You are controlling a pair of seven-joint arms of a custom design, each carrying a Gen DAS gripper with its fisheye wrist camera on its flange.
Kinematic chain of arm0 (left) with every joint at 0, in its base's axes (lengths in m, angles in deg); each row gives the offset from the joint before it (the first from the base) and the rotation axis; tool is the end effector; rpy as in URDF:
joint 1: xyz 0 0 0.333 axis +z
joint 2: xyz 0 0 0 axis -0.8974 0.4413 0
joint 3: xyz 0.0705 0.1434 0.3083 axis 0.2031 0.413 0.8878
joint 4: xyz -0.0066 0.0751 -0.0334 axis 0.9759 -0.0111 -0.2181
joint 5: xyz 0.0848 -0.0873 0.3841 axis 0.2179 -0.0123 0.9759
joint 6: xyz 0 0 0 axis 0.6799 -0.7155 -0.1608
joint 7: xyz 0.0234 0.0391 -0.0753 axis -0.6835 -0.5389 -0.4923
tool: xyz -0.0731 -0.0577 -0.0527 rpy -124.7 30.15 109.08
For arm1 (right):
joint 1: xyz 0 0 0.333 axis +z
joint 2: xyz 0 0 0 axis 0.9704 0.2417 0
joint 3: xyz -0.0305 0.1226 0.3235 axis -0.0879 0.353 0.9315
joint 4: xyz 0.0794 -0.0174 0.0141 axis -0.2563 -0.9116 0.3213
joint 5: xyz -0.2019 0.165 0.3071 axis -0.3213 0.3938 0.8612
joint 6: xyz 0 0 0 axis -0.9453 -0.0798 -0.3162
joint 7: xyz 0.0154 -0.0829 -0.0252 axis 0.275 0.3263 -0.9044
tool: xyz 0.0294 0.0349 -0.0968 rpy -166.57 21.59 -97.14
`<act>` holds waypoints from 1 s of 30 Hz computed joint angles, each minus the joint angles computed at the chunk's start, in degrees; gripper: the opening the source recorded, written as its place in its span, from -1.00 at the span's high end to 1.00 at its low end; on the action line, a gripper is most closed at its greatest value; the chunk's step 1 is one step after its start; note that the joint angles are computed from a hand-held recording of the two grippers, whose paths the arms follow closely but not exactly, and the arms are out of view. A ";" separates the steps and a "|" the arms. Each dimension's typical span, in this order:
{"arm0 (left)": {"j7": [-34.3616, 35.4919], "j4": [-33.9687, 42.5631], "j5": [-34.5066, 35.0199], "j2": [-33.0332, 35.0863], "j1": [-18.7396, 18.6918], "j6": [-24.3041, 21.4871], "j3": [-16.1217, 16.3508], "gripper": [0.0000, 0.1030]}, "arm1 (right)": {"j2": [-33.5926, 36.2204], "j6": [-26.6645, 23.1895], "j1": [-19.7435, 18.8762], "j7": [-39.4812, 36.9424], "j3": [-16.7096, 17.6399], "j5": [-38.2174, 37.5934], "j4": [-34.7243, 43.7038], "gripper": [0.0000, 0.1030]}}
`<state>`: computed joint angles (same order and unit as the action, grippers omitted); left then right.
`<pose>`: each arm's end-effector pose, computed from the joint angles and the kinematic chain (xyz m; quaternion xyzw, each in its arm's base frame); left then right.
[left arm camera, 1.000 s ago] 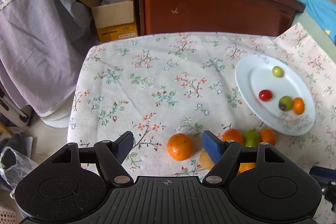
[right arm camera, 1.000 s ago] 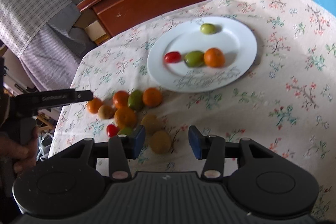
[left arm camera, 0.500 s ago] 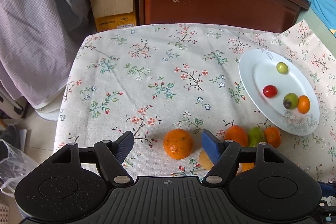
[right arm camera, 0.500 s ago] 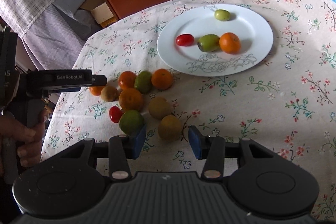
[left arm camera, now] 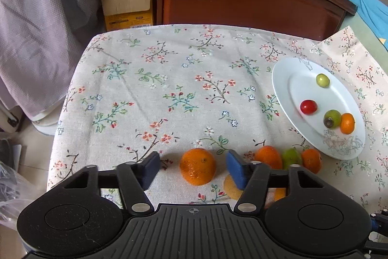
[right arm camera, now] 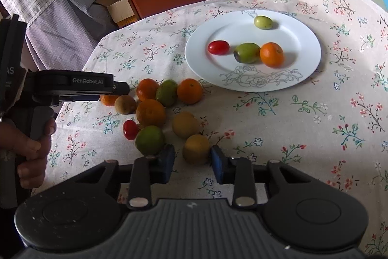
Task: Organize fruits
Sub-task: 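Withdraw both tools from the plate back toward the fruit pile, then grasp a tangerine with the left gripper while the right grasps a brown kiwi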
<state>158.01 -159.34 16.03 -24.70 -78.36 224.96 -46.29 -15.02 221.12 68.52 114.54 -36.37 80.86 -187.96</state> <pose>0.4886 -0.2671 0.4048 -0.4850 0.8127 -0.3027 0.1125 0.3163 0.0868 0.3883 -0.4950 0.7957 -0.2052 0.2824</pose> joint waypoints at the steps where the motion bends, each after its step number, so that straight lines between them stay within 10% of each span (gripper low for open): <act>1: -0.15 0.05 -0.32 -0.06 0.11 -0.34 0.06 -0.01 | -0.10 -0.13 -0.25 0.07 0.21 -0.08 0.00 0.48; 13: -5.32 -2.32 11.46 0.47 0.47 5.02 -0.40 0.20 | 0.17 0.16 -1.28 0.35 1.01 -0.79 0.19 0.50; 30: 13.30 -1.39 -9.51 -0.99 -0.30 5.76 -3.14 0.43 | -0.95 1.51 -1.20 1.23 0.54 0.86 -0.41 0.52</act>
